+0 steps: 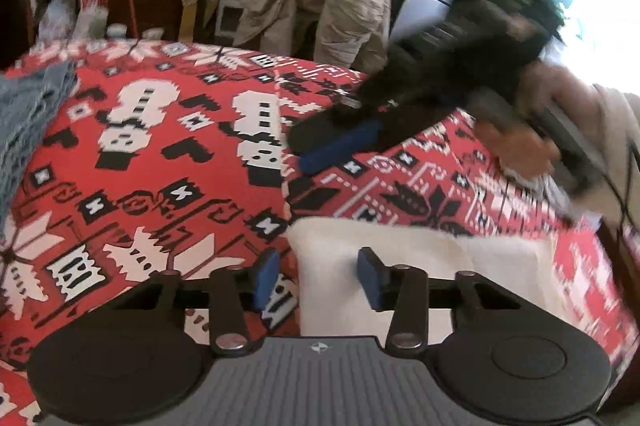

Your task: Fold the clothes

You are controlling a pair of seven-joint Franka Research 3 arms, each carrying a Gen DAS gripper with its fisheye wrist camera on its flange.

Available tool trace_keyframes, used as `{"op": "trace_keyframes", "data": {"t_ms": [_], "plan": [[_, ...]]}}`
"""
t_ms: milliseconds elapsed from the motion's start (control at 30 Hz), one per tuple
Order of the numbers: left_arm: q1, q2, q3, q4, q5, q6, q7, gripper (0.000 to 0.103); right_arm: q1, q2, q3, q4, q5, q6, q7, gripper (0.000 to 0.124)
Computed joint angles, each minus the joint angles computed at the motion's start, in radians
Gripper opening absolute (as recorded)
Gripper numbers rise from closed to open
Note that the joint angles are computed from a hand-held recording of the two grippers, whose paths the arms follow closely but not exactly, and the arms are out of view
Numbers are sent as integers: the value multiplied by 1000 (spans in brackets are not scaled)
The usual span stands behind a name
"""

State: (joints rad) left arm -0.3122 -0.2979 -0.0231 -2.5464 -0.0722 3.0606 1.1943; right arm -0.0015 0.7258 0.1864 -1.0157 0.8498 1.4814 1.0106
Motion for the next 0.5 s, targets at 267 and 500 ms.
{"op": "trace_keyframes", "data": {"t_ms": [267,500], "plan": [[-92,44,112,57,-191,-45,172,16,18,-352,-66,-457,49,261,-161,23],[13,65,41,66,-168,-64,168,1,77,-518,-118,-684,44,432,-190,23]]}}
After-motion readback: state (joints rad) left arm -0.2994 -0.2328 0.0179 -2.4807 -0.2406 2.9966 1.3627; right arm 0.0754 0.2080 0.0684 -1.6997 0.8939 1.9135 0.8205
